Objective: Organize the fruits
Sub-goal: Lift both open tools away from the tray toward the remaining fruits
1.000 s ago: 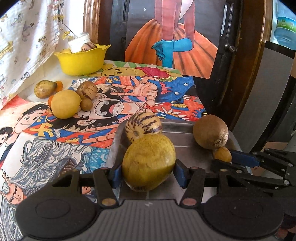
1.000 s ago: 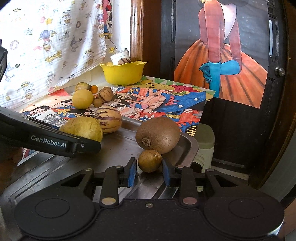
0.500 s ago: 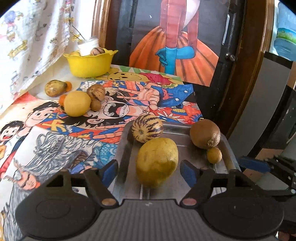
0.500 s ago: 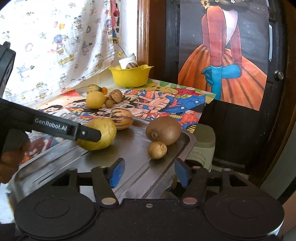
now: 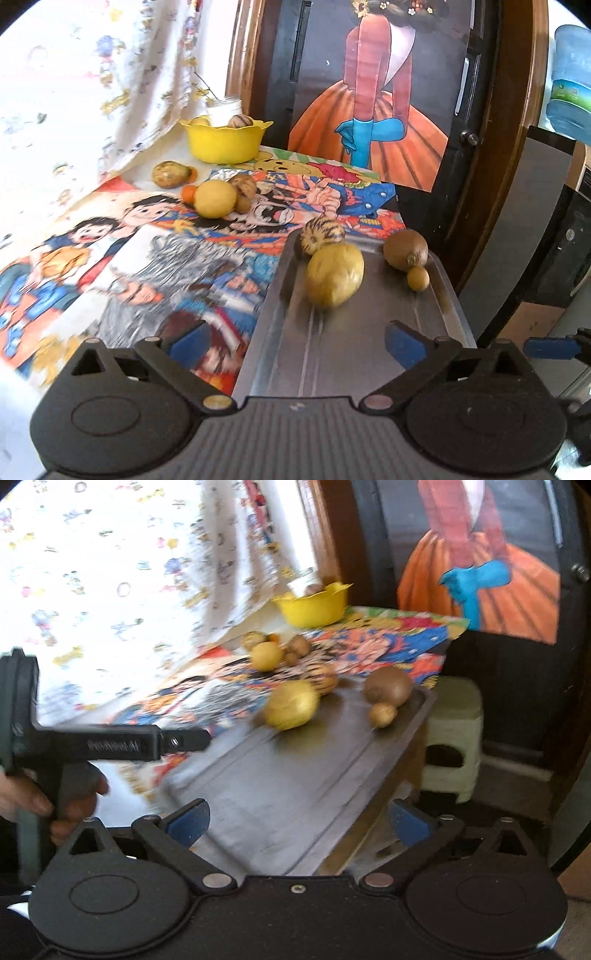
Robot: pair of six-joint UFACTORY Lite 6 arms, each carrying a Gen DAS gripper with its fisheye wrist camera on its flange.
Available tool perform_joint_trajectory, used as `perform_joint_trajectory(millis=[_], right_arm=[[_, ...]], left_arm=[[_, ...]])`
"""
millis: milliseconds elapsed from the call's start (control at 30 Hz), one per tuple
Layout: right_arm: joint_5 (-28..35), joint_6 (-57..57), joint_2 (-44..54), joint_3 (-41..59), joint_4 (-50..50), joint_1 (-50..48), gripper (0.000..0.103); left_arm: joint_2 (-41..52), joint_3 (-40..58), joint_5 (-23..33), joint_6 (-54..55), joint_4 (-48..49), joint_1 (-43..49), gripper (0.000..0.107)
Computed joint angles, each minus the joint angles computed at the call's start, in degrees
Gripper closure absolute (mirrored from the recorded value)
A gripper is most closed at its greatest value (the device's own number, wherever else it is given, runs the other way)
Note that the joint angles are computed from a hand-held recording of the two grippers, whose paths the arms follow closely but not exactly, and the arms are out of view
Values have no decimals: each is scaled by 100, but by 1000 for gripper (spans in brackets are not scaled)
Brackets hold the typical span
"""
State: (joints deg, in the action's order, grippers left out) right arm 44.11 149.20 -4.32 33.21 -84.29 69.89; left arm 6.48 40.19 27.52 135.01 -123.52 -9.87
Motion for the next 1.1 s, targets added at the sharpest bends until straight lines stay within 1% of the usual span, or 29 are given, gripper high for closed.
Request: perform_joint_trajectory(millis=[133, 267, 433, 500, 600, 700, 767, 800, 867, 967, 1033, 1100], right_arm=[[-99, -874, -208, 430, 806, 263, 1], [-298, -1800, -164, 1031, 1575, 281, 1], [-608, -3039, 128, 1770, 2315, 48, 1], [-832, -3529, 231, 2048, 2583, -148, 1], [-1210, -4595, 398, 2521, 3361, -589, 1], [-1404, -6245, 572, 3179, 4786, -1178, 1], [-1247, -7439, 718, 3838, 5900, -1635, 1], [-1123, -7856, 808, 4204, 6311, -1852, 1], [-883, -8555, 1074, 5149, 7049, -2393, 1], [-623, -9171, 1675, 6623, 7629, -3088, 1], [-500, -9826, 2330, 7798, 8037, -3566, 1], [-265, -10267, 3099, 8997, 8215, -3939, 0]], left_arm=[[-814, -767, 73, -295, 727, 488, 5], [-1497, -1228, 118, -1005, 1899, 1071, 5], [-1953, -1229, 186, -2020, 3407, 1684, 5], [-1996, -1117, 191, -2270, 3802, 1829, 5], [-1937, -784, 185, -2732, 4406, 1949, 5], [-1714, -252, 107, -3293, 5062, 1946, 5], [-1520, 221, 110, -3662, 5514, 1943, 5], [-1381, 499, 157, -3850, 5739, 1942, 5], [-1057, 1171, 269, -4286, 6206, 1917, 5], [-516, 2174, 190, -4584, 6416, 1775, 5], [-174, 2717, 86, -4469, 6210, 1710, 4], [192, 3158, -76, -4064, 5707, 1605, 4]])
